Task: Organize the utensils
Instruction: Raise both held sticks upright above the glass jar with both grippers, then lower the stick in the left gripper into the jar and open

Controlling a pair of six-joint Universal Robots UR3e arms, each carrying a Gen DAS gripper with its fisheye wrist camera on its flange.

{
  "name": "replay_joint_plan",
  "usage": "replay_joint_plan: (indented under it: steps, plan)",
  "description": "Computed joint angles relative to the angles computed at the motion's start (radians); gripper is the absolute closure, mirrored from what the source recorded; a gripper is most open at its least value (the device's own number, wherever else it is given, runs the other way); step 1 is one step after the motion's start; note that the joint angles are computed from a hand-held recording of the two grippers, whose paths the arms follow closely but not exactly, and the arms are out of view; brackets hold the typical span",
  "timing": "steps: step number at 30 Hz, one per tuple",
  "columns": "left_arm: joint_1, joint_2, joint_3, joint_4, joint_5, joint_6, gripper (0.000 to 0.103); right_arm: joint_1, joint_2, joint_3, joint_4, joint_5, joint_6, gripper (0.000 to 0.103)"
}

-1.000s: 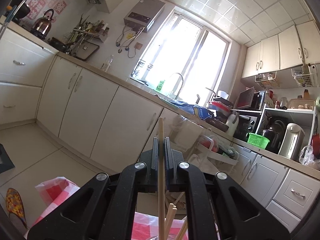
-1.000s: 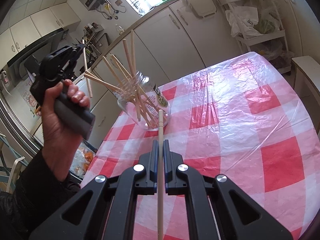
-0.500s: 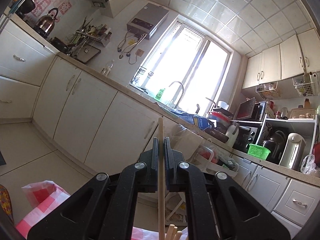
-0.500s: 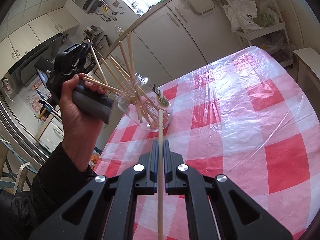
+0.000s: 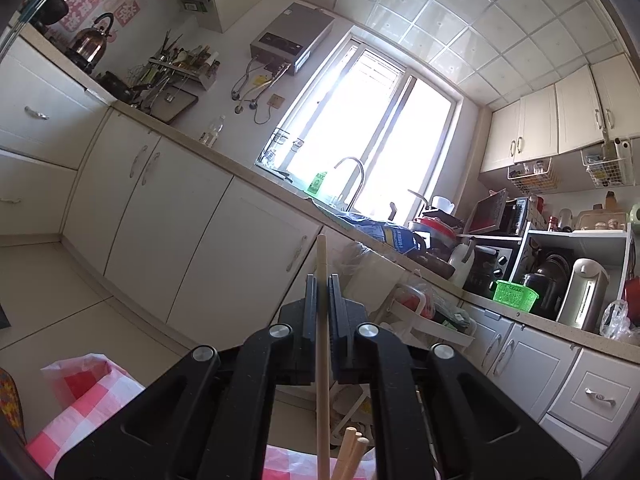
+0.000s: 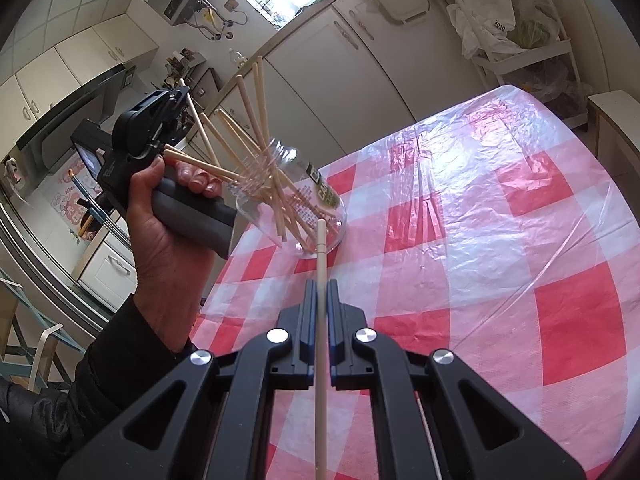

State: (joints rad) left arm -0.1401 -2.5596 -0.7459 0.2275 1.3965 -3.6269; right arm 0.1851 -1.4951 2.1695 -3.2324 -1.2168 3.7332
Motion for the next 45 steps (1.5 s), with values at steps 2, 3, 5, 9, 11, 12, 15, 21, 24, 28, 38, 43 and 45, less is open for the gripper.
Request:
replay_joint_plan:
  steps: [2, 3, 5, 9, 11, 12, 15, 21, 24, 28, 38, 43, 45]
  plan:
    - [0.001, 0.018, -0.035, 0.009, -0.015, 0.008, 0.098, -0.001, 0.001, -0.002, 0.001, 0.000, 0.002, 0.097]
    - [0.002, 0.028, -0.055, 0.016, -0.024, 0.012, 0.098, -0.002, 0.002, -0.002, 0.000, 0.002, 0.003, 0.097]
    - [0.001, 0.044, -0.095, 0.032, -0.029, 0.021, 0.098, -0.005, 0.001, 0.000, -0.003, 0.004, 0.005, 0.097]
    - [0.001, 0.068, -0.151, 0.053, -0.029, 0.018, 0.098, -0.006, -0.006, 0.003, -0.001, 0.002, 0.004, 0.097]
    - [0.003, 0.078, -0.163, 0.056, -0.028, 0.012, 0.098, -0.011, -0.008, 0.006, -0.003, 0.008, 0.005, 0.097]
    - [0.002, 0.081, -0.163, 0.064, -0.012, 0.006, 0.098, -0.012, -0.009, 0.008, -0.004, 0.009, 0.006, 0.097]
    - [0.001, 0.061, -0.088, 0.040, 0.009, -0.007, 0.098, -0.007, -0.008, 0.005, -0.002, 0.008, 0.004, 0.097]
    - [0.002, 0.048, -0.052, 0.011, -0.003, 0.004, 0.098, -0.014, -0.001, 0.009, -0.015, 0.017, 0.016, 0.097]
    - [0.004, 0.064, -0.100, 0.021, -0.022, 0.020, 0.098, -0.013, 0.000, 0.011, -0.018, 0.021, 0.019, 0.097]
    - [-0.001, 0.092, -0.171, 0.026, -0.058, 0.064, 0.098, -0.011, -0.002, 0.008, -0.018, 0.016, 0.021, 0.097]
    - [0.015, 0.251, -0.412, -0.051, -0.152, 0.228, 0.085, -0.002, -0.021, 0.017, -0.050, -0.024, 0.016, 0.097]
    - [0.057, 0.376, -0.563, -0.074, -0.192, 0.231, 0.058, 0.024, -0.030, 0.000, -0.067, -0.080, -0.002, 0.097]
    - [0.089, 0.464, -0.680, -0.059, -0.195, 0.206, 0.053, 0.045, -0.038, -0.014, -0.078, -0.123, -0.013, 0.097]
